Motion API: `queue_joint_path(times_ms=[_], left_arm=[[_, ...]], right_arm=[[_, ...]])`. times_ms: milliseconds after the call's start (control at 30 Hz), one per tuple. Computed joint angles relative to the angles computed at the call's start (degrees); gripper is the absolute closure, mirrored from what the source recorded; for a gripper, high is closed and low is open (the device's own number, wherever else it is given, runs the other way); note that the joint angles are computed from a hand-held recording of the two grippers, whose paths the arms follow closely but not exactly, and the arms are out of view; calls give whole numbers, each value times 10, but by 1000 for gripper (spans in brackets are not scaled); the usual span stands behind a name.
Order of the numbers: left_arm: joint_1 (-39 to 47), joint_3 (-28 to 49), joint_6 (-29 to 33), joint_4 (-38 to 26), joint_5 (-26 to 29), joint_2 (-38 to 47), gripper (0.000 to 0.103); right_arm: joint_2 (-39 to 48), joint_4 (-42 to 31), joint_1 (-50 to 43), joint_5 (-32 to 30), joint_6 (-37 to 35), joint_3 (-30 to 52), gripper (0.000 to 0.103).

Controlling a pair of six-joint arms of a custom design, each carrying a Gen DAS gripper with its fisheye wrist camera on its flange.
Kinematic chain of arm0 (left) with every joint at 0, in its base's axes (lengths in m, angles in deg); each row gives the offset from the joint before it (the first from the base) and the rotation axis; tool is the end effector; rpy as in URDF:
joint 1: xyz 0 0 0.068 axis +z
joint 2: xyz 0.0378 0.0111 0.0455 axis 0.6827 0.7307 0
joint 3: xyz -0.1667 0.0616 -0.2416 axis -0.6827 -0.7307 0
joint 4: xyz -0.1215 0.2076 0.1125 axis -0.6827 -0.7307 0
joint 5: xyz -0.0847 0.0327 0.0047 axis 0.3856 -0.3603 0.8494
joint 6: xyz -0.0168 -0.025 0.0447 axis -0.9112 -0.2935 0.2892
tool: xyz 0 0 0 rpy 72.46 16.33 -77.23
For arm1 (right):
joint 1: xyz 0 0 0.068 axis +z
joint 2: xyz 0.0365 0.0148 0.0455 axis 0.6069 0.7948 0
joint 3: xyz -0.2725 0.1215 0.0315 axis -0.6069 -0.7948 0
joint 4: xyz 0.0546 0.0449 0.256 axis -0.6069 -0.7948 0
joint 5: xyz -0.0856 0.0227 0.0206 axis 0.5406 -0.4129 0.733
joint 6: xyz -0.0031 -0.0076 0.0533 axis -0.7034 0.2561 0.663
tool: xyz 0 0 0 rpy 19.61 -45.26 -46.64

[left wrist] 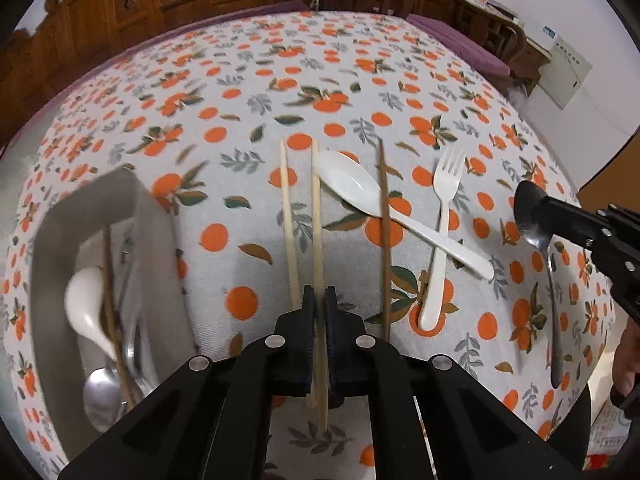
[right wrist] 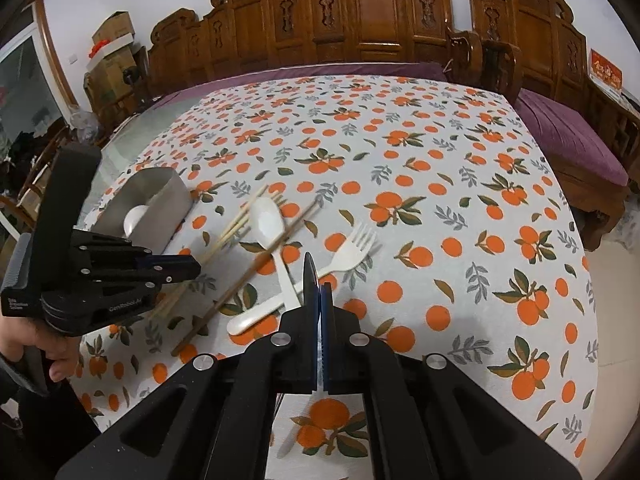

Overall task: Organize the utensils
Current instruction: 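Carry the chopstick into the tray with the left gripper while the right gripper holds the spoon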

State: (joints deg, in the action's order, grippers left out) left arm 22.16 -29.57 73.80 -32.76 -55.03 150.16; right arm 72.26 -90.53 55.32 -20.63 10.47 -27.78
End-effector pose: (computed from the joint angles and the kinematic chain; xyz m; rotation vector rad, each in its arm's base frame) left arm 0.2989 -0.1153 0.1944 0.3644 2.6823 -0.1825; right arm 0.2610 0.0896 0.2514 -0.3667 2.4945 0.3241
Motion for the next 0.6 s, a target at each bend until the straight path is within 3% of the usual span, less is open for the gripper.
queue_joint_path(times_ms=[600], left_arm=[[100, -14, 57, -71, 54, -159, 99]], right_arm=[[38, -23, 108, 53, 46, 91, 101]])
